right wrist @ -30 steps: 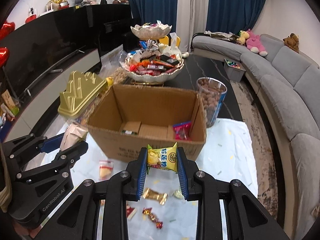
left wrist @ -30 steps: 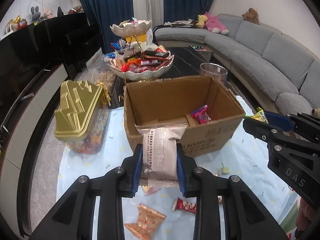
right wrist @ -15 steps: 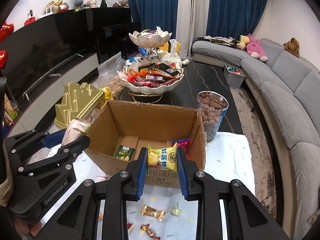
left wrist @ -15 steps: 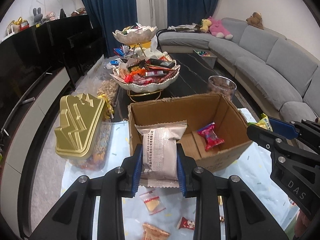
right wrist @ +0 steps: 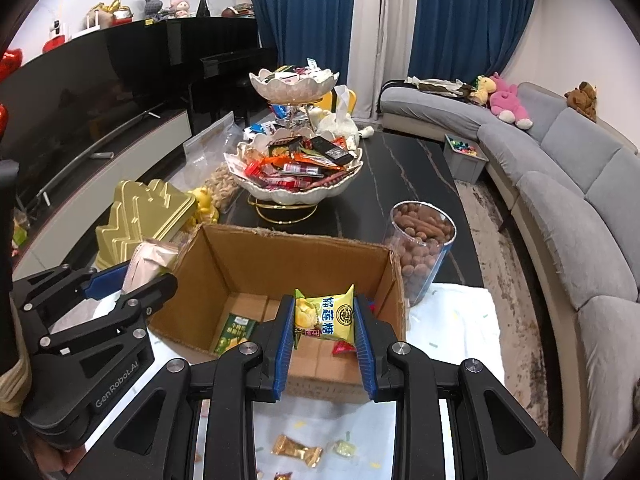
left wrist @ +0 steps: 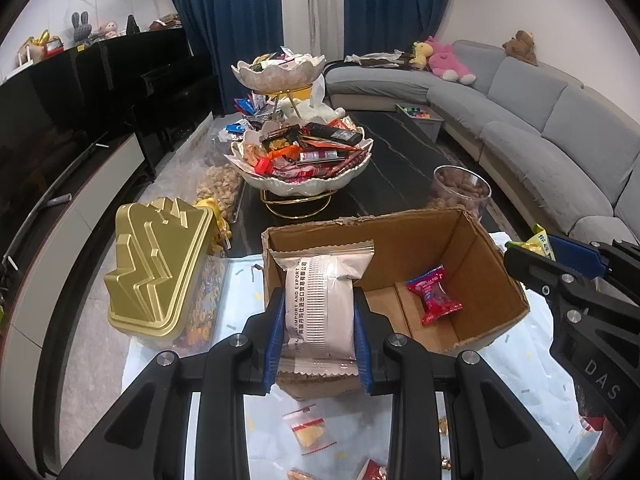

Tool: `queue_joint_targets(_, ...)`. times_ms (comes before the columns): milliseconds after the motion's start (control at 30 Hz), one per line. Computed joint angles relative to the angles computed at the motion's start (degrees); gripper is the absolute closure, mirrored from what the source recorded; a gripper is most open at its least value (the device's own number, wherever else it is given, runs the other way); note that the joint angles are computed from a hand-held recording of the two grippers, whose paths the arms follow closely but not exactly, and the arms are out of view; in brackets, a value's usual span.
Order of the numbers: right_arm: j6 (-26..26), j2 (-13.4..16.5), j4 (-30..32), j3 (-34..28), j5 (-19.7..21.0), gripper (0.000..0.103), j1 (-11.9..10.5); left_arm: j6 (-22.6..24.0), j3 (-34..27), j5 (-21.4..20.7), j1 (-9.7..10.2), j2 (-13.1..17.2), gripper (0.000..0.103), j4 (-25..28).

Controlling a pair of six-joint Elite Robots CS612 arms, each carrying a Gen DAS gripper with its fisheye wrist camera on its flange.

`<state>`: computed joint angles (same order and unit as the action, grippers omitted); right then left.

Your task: Organize snacks

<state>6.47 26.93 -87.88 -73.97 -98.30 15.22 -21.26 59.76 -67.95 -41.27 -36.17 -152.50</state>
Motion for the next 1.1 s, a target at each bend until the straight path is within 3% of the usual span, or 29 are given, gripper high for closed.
queue_joint_targets(867, 0.13, -2.07, -1.17, 5.91, 1.25, 0.072, -0.62, 0.10, -5.73, -2.22, 1.09, 3.65, 0.069, 2.71)
queue_joint_targets(967, 0.64, -2.08, -1.86, 6.15, 0.19, 0.064, -0.49, 0.16, -5.58, -2.31, 1.13, 3.58, 0.057, 2.69)
queue_joint_targets(1100, 2.66, -1.99, -2.38, 6.02, 0.21, 0.037, -0.69, -0.40, -5.09, -1.76, 1.15, 3.29, 0.045, 2.18)
